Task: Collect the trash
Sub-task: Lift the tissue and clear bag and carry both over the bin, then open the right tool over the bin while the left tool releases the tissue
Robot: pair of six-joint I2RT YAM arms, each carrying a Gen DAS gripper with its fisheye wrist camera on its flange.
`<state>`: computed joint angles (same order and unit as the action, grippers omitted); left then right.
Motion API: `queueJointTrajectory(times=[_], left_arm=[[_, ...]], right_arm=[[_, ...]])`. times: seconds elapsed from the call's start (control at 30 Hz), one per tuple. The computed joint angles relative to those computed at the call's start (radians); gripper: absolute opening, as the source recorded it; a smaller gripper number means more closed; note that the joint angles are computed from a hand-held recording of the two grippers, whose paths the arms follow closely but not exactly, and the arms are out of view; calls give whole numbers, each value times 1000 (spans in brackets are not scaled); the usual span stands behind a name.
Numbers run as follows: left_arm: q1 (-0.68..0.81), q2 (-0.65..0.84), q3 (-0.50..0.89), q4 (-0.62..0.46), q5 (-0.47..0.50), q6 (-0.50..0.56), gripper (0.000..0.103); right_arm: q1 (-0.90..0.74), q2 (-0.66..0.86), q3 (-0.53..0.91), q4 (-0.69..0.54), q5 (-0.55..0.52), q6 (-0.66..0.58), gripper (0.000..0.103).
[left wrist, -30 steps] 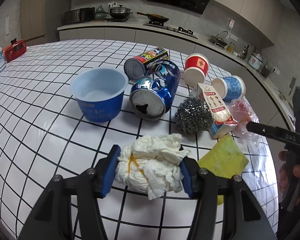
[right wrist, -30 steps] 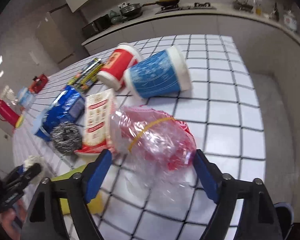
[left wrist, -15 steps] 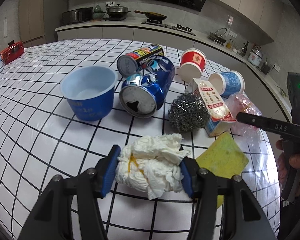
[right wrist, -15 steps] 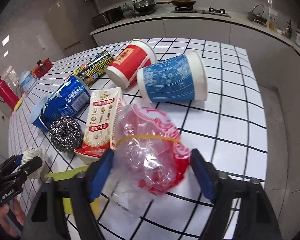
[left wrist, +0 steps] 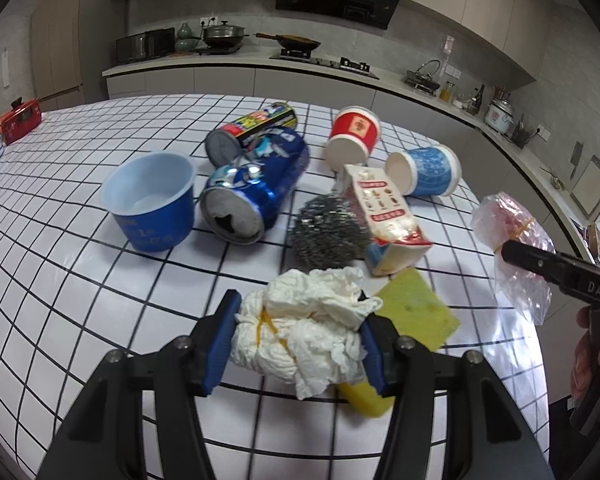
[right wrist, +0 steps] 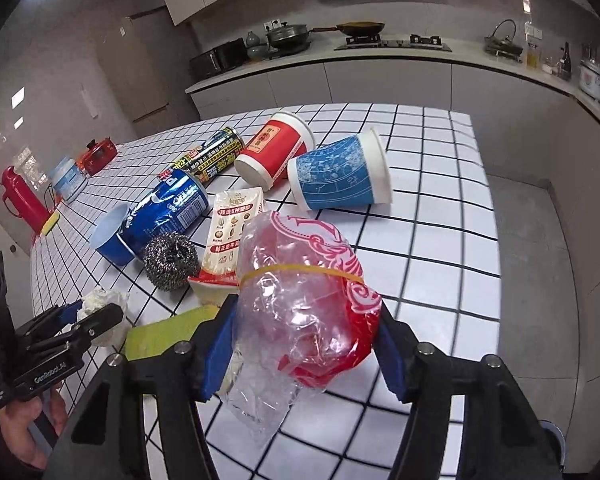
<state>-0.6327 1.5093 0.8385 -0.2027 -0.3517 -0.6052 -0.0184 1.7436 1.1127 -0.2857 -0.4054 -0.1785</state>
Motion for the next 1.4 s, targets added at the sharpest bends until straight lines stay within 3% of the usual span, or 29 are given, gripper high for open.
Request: queueJointTrajectory(times=[0.27,0.57,0.8,1.1,1.17,1.23,1.4], left_arm=[[-157,81,123,-47,-63,-46,56],[-333,242,333,-116,-112,-104,56],[-447,406,542,-187,-137,-142,56],[-556,631,854,-320,-165,-195,56],[-573,670,907,-347,-172,-213,56],[-589,713,965,-377,-178,-229,56],[-620,815,1098,-438,-186,-268,56]], right_arm=[[-174,-145,-126,-35,-65,-80,64],[-491,-180,-130,-164,-175,-265,64],[-759,-66,-42,-274,-208,-456,65],[-967,162,96,-375,-209,-679,66],[-985,204,123,-381,-201,-710,69],[-991,258,155,-365,-149,-728,80],[-1058,337,250,-418,-170,-764,80]])
